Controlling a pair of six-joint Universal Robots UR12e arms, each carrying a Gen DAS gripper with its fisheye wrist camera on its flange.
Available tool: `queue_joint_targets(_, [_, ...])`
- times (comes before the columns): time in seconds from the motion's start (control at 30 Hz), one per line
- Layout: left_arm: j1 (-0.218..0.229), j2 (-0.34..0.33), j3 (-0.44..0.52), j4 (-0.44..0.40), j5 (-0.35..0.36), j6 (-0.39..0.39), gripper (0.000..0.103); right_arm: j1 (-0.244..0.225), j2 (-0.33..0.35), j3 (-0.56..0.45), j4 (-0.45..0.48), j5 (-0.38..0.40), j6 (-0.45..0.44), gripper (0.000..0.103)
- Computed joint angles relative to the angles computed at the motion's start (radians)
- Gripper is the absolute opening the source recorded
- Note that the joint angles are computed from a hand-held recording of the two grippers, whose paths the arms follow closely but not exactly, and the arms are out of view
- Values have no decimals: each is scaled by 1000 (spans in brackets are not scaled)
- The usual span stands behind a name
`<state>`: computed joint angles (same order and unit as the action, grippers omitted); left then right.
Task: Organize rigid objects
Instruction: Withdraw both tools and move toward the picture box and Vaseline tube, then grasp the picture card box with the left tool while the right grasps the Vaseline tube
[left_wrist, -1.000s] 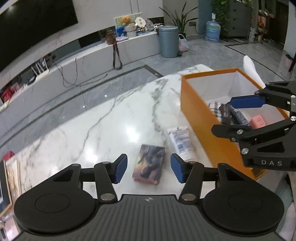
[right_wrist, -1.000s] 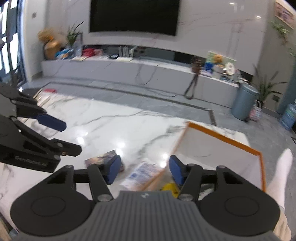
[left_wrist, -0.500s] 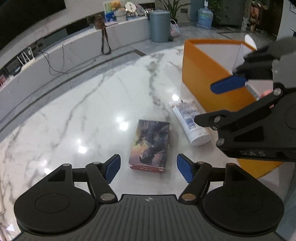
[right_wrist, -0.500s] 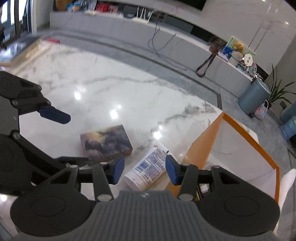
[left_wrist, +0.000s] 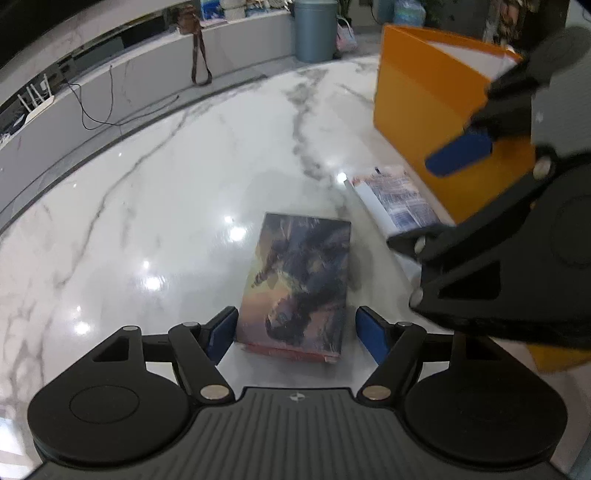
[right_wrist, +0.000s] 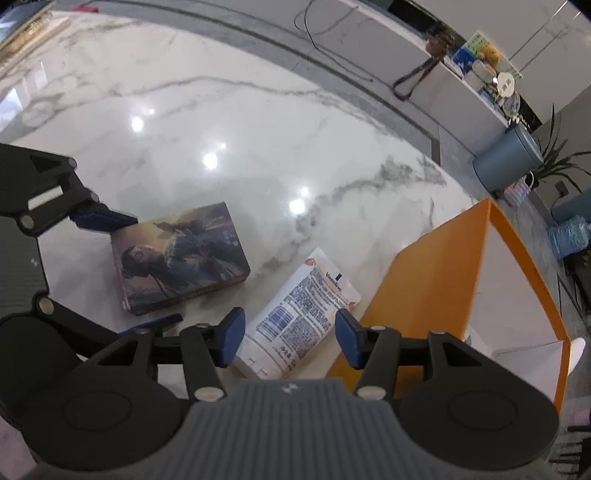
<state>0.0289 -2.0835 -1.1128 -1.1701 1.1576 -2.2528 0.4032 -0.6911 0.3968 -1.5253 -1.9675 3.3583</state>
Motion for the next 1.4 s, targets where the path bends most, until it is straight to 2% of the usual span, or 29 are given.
queue_joint_targets(0.07, [1,-7,15,-22,-10,-6,80,0,26,-50,44,-2,17,54])
queue_joint_targets(0.13, [4,-6,13,-20,-20,-4,70,-4,49,-95,83,13,40,54])
queue_joint_targets(0.27, [8,-5,20,-48,-17,14,68,-20,122,-247,217,96,124,48])
queue_joint_targets(0.33, [9,-3,26,-65,-4,17,68,-22,120,-245,215,102,156,46])
queue_joint_targets(0.47, [15,-1,34,-93,26,15,68,-22,75,-157,151,123,193,45])
queue_joint_targets(0.57, [23,3,39,-116,57,2,68,-16,23,-55,71,163,197,44])
queue_joint_targets(0.83, [66,42,12,-170,133,-34,67,20,-71,128,-99,272,126,44])
queue_joint_targets(1.0, [82,69,-11,-203,180,-72,67,34,-113,206,-165,328,109,44])
queue_joint_targets(1.13, [92,89,-39,-191,173,-70,67,33,-134,243,-201,343,134,46])
queue_joint_targets(1.17, [95,92,-45,-185,163,-63,67,31,-142,257,-214,346,151,54])
queue_joint_targets(1.23, [101,96,-54,-172,146,-56,70,28,-159,290,-251,339,173,61])
queue_joint_targets(1.33, [105,96,-61,-155,113,-45,76,25,-165,302,-255,342,202,62])
queue_joint_targets(1.4, [100,89,-53,-152,113,-55,76,18,-168,311,-261,365,238,66])
